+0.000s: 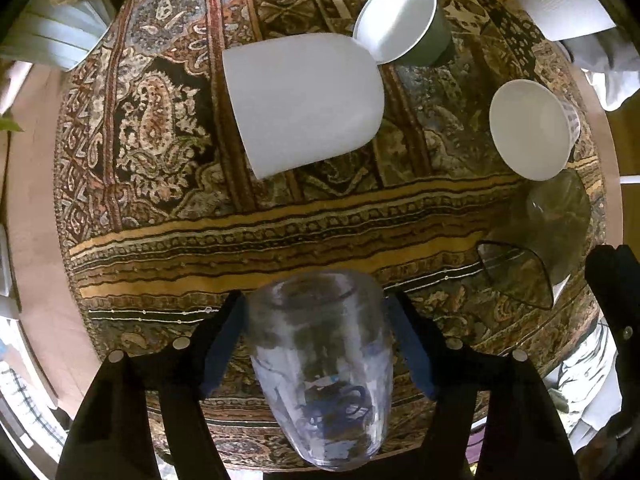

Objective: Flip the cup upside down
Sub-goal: 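Close the left tool on the clear cup while the right tool releases it, then rotate the held clear cup with the left tool so its rim faces down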

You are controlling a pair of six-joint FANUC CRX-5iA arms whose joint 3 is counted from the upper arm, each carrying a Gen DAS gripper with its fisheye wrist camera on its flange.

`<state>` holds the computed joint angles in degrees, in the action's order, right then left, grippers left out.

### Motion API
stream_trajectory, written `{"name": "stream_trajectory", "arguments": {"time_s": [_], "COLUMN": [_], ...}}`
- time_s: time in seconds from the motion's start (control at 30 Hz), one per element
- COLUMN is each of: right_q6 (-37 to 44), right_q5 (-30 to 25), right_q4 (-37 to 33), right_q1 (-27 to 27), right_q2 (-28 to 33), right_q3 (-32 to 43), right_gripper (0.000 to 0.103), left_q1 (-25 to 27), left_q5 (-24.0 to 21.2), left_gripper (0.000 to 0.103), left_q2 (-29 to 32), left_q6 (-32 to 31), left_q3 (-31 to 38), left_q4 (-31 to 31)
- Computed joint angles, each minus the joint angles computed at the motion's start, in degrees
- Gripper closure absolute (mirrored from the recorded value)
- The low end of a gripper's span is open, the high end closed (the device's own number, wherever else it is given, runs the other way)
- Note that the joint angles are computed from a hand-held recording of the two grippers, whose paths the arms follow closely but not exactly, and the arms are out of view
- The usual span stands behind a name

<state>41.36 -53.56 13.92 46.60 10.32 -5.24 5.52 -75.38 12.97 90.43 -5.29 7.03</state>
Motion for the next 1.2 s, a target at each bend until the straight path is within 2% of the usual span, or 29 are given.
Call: {"name": "stream_trajectory", "arguments": {"time_s": [0.53,0.7,0.87,1.2], "right_q6": [-0.40,-2.23,-4.56,-4.89], "right_q5": [1.35,2.55,3.74,4.33], "right_q4": [2.32,5.00,8.12,10.58], "right_q1": [1.08,1.39,1.56,1.81], "right_q2": [-2.63,-3.88,-5.13,-6.76], "right_q3": [-2.05,-3.38,-5.25,-8.06], "right_gripper": [0.028,0.028,0.028,0.028], "left_q1": [1.72,0.64,0.07,-3.63], "left_q5": [8.39,11.85,14.41,16.90], "left_gripper": [0.032,0.032,0.032,0.032], "left_q2": [-12.40,-10.95,-12.78,-14.87], "left_q6": [2.12,4.17,4.42,7.78], "left_q3": [-8.22,-6.07,-6.54,-7.26], "left_q4": [1.46,0.50,-1.11,-5.89]}}
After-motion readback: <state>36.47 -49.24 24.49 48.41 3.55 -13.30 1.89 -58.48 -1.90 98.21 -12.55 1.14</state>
